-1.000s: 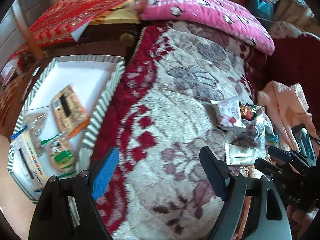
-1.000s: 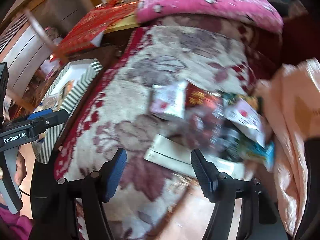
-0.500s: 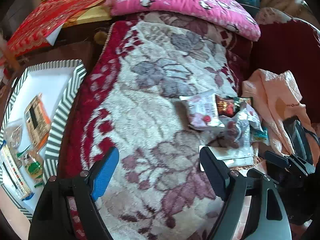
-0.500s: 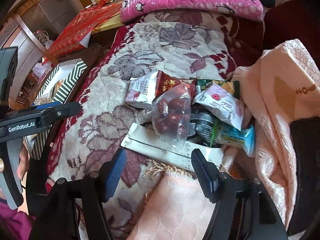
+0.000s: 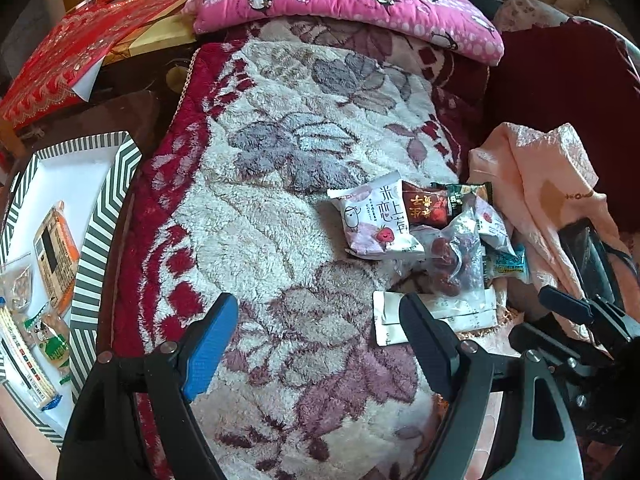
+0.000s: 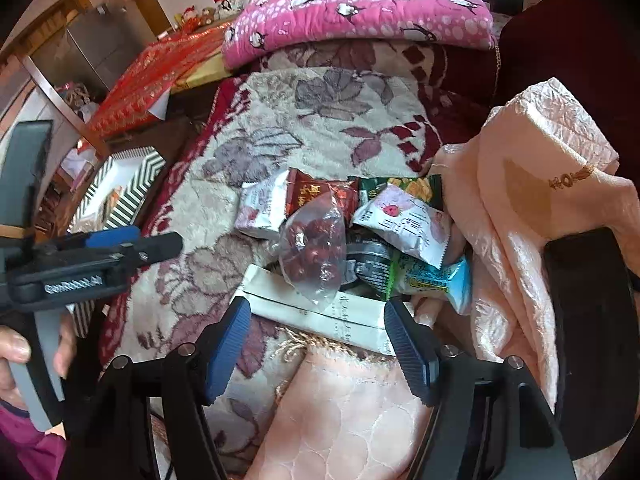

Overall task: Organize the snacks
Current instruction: 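Move both grippers back toward the remaining snacks on the blanket, then grasp the pink strawberry snack pack with the left gripper while the right gripper grasps the red date bag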

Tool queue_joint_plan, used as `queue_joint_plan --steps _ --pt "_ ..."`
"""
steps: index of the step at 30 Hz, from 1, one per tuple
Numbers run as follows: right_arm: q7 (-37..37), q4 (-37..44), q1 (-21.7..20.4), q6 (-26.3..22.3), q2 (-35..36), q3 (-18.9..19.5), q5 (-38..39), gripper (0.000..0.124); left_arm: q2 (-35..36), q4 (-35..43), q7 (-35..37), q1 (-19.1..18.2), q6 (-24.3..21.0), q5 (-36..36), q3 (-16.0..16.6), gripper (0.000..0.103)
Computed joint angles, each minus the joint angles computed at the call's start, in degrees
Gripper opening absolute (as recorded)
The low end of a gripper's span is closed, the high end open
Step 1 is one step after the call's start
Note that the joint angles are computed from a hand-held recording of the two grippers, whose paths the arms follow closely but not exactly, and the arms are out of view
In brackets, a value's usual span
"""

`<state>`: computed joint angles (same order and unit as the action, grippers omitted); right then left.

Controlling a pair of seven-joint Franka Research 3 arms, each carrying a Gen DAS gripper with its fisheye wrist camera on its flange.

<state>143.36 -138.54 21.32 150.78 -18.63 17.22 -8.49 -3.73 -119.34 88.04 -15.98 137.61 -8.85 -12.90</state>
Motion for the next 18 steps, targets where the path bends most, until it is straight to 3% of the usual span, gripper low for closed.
queue_joint_plan --steps 4,18 --pt "-1.1 0.7 0.5 -0.9 1.4 -0.5 0.5 0.074 0.7 0.5 -0.2 0.1 0.0 -1.2 0.0 0.082" --pt "-0.2 -4.1 -1.2 4.6 -0.6 -1.1 2.8 0.075 7.4 7.0 -0.9 0.3 -1.5 -1.5 -1.5 0.082"
